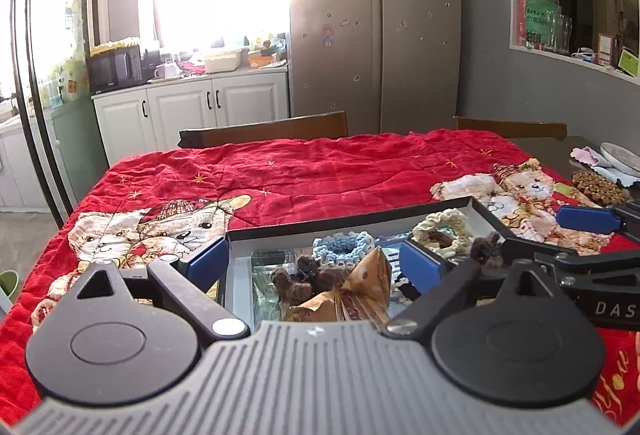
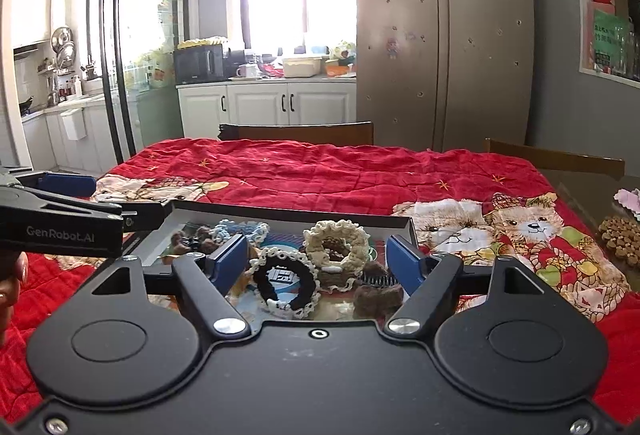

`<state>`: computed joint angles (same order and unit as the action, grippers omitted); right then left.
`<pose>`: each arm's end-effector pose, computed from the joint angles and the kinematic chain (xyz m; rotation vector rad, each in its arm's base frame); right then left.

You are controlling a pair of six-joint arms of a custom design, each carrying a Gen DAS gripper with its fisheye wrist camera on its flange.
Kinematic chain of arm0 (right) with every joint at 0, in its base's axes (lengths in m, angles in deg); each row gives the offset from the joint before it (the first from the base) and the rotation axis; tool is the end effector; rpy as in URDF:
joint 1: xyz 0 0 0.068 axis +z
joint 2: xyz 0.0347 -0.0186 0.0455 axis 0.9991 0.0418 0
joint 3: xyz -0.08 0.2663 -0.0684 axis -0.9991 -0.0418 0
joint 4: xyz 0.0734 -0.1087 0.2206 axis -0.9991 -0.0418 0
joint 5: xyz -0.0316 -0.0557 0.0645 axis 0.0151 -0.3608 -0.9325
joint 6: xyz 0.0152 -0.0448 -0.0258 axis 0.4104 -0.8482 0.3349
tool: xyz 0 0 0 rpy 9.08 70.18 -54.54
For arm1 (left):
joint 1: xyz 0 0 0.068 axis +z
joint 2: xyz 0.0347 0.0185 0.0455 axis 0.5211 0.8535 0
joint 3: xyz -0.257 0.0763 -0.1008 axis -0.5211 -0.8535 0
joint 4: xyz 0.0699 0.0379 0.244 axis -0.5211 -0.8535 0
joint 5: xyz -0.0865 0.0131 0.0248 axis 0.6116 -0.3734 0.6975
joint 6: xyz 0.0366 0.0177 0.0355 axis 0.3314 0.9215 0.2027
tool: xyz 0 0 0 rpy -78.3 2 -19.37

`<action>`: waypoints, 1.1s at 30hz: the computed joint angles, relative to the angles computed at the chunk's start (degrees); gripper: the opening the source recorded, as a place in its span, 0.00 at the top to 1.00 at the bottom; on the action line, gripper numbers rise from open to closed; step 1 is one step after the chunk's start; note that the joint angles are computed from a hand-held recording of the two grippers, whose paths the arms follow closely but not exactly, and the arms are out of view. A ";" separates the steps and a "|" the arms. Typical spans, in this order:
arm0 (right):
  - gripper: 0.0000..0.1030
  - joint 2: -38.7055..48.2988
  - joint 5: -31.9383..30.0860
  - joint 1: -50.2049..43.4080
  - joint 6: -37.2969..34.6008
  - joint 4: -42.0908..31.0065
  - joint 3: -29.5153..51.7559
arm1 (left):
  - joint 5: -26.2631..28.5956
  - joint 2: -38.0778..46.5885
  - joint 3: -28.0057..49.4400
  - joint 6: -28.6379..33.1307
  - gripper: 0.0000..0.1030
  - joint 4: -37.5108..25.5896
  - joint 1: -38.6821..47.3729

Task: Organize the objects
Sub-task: 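Withdraw both tools from the box toward the binder clips on the bedspread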

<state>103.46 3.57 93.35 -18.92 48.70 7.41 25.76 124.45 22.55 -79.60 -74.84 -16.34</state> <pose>0.3178 0.0433 0.2097 -0.4310 1.9694 0.3072 0.2792 -0.2681 0.2286 -0.1151 2.0406 0.1152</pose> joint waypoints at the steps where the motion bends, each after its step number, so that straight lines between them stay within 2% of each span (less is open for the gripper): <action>1: 0.26 -0.64 -0.19 -0.09 -0.22 -0.13 -0.48 | -0.28 -0.37 -0.27 0.07 0.05 0.07 -0.35; 21: 0.22 -12.30 -5.76 -3.68 -3.27 -2.39 -8.35 | -5.98 -3.84 -3.27 -2.36 0.01 -2.19 -7.24; 33: 0.22 -13.68 -9.05 -6.66 -5.75 -3.16 -12.07 | -6.88 -3.41 -4.61 -5.21 0.01 -3.49 -9.71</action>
<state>89.78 -5.48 86.69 -24.67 45.54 -4.66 18.89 121.04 17.94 -84.81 -78.33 -26.05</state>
